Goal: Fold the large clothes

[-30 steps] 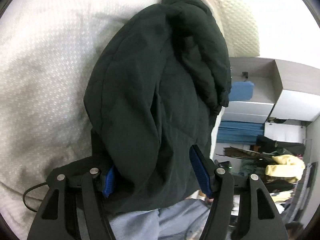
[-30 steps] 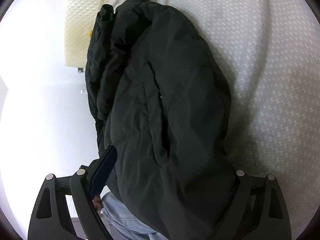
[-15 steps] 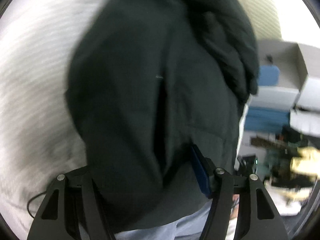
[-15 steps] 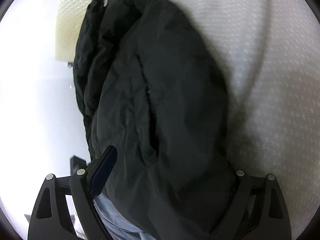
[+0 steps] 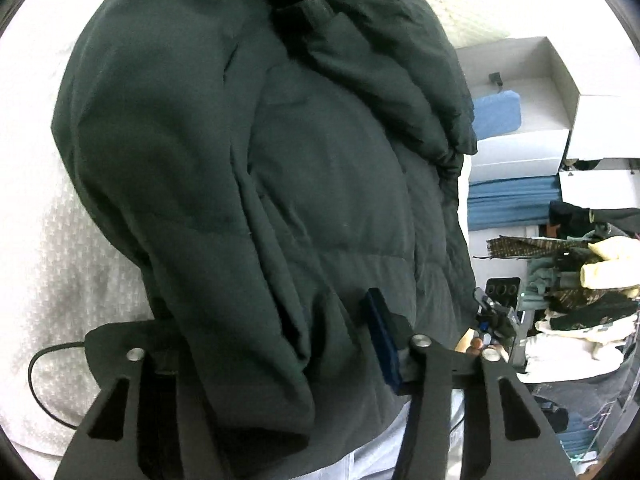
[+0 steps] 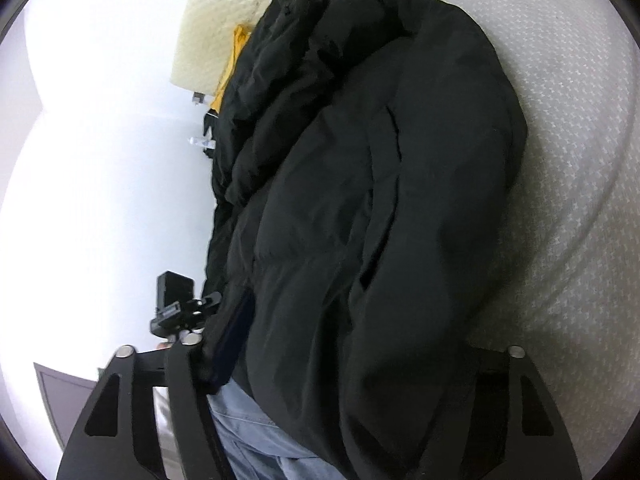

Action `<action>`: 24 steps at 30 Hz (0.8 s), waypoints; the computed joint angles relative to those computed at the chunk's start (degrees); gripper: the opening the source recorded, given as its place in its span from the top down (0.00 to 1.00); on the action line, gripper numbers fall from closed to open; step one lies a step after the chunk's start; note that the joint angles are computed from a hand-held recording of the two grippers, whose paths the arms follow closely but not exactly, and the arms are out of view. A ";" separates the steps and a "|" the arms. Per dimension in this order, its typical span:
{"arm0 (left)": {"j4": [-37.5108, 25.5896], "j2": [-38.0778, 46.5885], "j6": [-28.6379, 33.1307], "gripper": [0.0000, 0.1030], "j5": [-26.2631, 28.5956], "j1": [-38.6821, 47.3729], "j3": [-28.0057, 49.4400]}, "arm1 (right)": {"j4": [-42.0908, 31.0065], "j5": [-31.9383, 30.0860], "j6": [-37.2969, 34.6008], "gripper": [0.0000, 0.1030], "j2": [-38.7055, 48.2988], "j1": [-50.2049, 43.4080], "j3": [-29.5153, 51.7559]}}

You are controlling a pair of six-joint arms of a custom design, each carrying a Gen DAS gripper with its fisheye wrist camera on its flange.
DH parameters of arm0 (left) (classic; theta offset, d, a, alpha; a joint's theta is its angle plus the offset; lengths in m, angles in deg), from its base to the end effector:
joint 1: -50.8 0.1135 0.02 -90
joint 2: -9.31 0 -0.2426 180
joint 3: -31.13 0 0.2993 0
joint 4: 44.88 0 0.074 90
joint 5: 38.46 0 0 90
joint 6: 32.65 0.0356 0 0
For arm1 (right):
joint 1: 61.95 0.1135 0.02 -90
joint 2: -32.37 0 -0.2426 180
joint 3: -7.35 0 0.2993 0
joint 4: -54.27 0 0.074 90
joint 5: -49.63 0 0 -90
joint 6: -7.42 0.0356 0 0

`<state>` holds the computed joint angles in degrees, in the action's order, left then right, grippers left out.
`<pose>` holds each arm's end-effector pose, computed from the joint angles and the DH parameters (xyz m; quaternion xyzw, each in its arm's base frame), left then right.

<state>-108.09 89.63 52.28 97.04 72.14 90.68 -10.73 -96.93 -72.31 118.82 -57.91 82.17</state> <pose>0.2602 0.0744 0.1481 -0.1906 0.9012 -0.3754 0.1026 0.3169 0.0522 0.2042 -0.0075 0.8764 0.4797 0.0431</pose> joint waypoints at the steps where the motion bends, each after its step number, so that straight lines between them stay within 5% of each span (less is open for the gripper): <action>1: -0.09 -0.29 0.25 0.57 0.29 0.29 -0.12 | 0.35 0.94 0.49 0.50 -0.26 0.26 -0.19; 6: 1.58 -1.94 -1.07 0.72 -0.12 -0.12 -1.04 | 3.36 3.45 3.24 0.57 -2.20 1.67 -1.81; 14: 3.12 -9.54 -2.55 0.89 2.63 2.07 -4.91 | 8.33 7.28 5.54 0.88 -9.69 3.68 -6.04; 24: -1.58 -20.66 -0.25 0.93 11.13 9.60 -7.09 | 16.30 0.50 8.17 0.93 -20.86 -0.03 -10.45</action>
